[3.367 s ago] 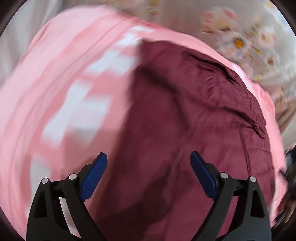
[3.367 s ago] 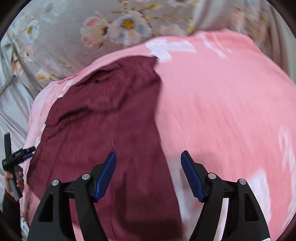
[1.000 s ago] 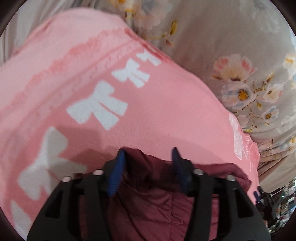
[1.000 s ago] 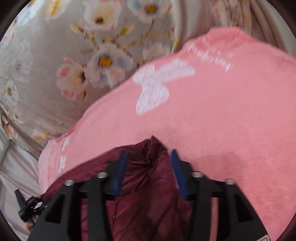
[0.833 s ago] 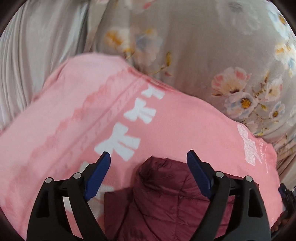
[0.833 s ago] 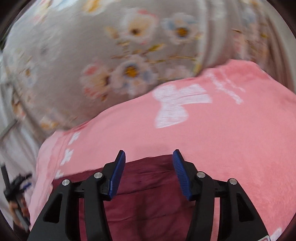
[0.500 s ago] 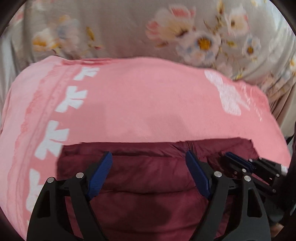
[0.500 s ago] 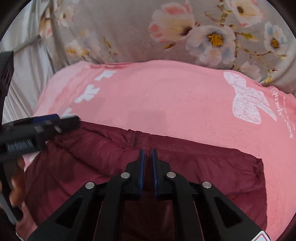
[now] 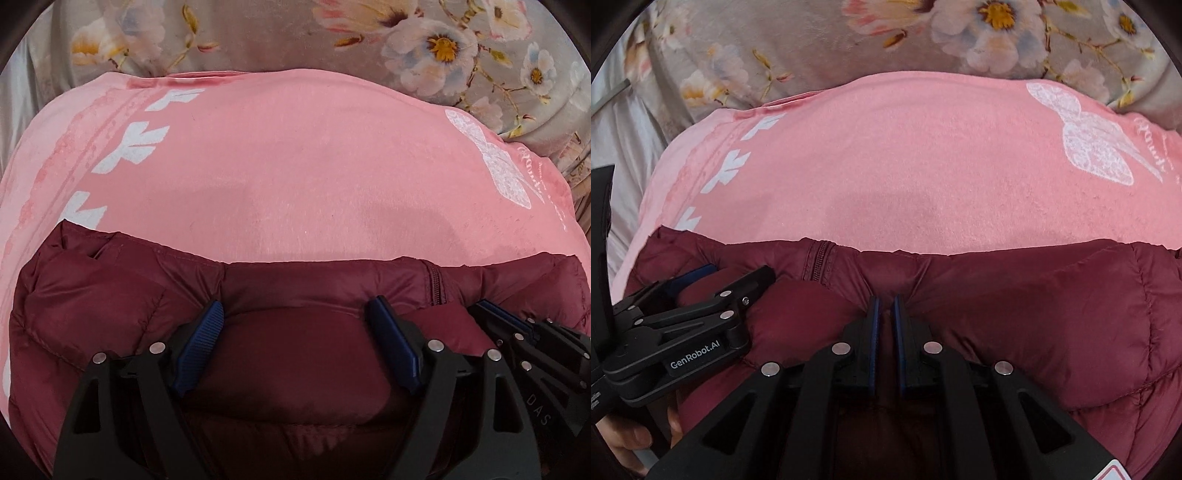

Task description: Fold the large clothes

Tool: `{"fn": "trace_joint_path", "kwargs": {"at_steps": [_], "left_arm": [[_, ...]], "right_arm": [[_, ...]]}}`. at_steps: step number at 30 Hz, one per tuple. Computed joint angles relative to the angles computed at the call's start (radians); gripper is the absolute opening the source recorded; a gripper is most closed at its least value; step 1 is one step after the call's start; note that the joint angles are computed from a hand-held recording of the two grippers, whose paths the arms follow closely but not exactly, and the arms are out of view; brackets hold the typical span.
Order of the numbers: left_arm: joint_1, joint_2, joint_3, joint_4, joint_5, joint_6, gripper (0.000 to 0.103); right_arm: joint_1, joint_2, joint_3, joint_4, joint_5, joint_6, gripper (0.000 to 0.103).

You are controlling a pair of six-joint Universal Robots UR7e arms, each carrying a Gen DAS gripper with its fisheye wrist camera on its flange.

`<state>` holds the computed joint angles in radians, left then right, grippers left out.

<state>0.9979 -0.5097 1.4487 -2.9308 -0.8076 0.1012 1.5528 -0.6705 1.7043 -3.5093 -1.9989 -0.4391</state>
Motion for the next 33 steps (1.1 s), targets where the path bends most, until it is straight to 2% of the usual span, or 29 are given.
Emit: {"fn": "trace_joint_path", "kwargs": {"at_steps": [4,11,24,27,29,30,32,33], "left_arm": [[0.001,0.009,-0.009,-0.007,0.009,0.012,0.080],[0.000,0.015,-0.009,-0.020,0.017,0.018,0.082],[-0.003,0.023,-0.018,-0.020,0.036,0.021,0.084],[-0.002,0.020,-0.017,-0.022,0.027,0.017,0.084],[0.005,0.000,-0.006,-0.029,-0.018,0.004,0.084],[0.013,-0.028,0.015,-0.046,-0.062,-0.008,0.084],[0.014,-0.072,0.043,-0.059,-0.078,-0.015,0.084],[0.009,-0.093,0.056,-0.079,-0.036,-0.001,0.084]], "right_arm": [[0.006,0.017,-0.008,-0.032,-0.024,-0.031,0.007],[-0.005,0.007,0.000,-0.028,0.010,-0.014,0.007],[-0.007,0.004,0.001,-0.022,0.021,-0.007,0.007],[-0.022,-0.016,0.016,-0.022,0.079,0.028,0.005],[-0.044,-0.041,0.050,-0.067,0.153,0.067,0.005],[-0.049,-0.054,0.070,-0.116,0.163,0.088,0.005],[-0.034,-0.069,0.094,-0.211,0.083,0.056,0.008],[-0.025,-0.074,0.101,-0.247,0.037,0.032,0.010]]}}
